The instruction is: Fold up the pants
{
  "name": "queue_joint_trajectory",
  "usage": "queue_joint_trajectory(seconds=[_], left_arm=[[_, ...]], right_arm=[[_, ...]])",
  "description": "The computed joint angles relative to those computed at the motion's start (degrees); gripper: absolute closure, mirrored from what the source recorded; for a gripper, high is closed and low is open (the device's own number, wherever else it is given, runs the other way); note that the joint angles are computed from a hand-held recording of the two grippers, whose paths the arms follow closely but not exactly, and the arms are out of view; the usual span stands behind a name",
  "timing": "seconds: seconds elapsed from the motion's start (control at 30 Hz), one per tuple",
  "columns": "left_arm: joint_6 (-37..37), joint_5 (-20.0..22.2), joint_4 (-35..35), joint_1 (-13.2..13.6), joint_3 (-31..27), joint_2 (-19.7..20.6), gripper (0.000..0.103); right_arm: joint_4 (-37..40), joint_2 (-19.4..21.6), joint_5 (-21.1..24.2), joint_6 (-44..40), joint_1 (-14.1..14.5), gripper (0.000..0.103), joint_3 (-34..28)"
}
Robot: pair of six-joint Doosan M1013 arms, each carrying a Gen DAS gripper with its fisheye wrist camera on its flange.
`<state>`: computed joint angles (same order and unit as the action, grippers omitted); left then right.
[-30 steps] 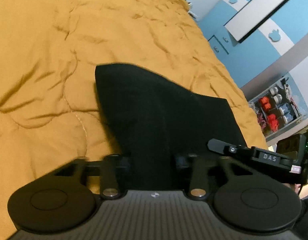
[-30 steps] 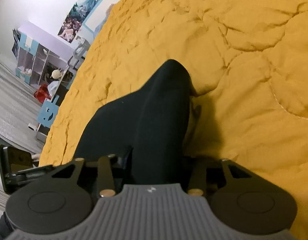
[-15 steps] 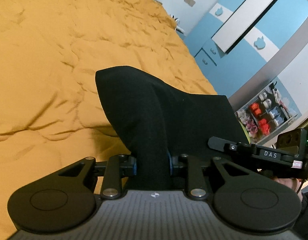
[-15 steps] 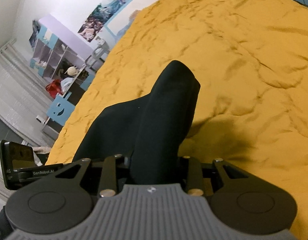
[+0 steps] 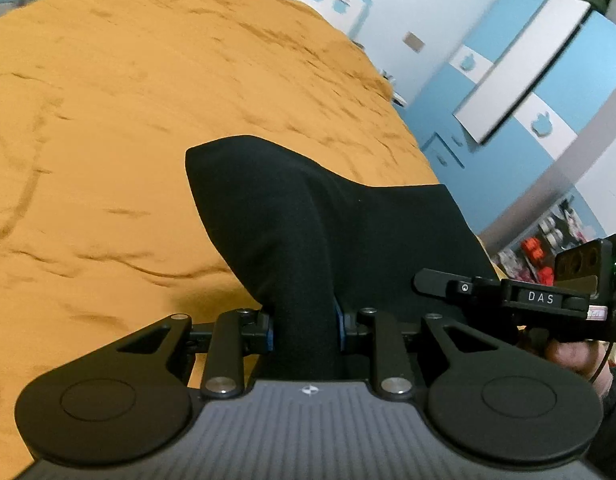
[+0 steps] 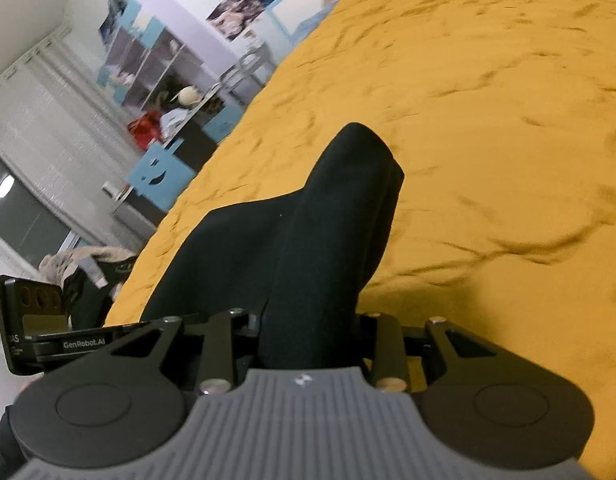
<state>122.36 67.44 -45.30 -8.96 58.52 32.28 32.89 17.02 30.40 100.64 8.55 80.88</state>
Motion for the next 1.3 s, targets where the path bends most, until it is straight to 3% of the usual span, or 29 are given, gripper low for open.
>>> queue_joint_trajectory(seconds=[0.3,0.63,0.97,1.2,1.3], left_arm=[[-2.7,0.3,0.6,3.8,-6.9,2.7,0.074],[-4.5,2.9,1.6,5.9,-16.9,7.9,0.074],[-8.8,8.2,7.6,7.2,-27.4,15.3,0.074],[-13.7,14.2,10.6,8.4,-37.0,22.3,0.074],[-14.5,15.0,11.8,8.7,-37.4,23.5,0.074]], right_arm=[[-2.2,8.7,4.9,-0.2,3.4,0.075,-16.1],[-5.6,17.6,9.5,3.5,4.8,0.075,-31.4],[-3.3,25.9,10.0,8.2,5.6,0.075,-38.7],[-0.9,31.5,11.4,13.2,6.2,0.075,-42.8],[-1.6,33.6,13.1,14.6,6.5,0.075,-44.6]])
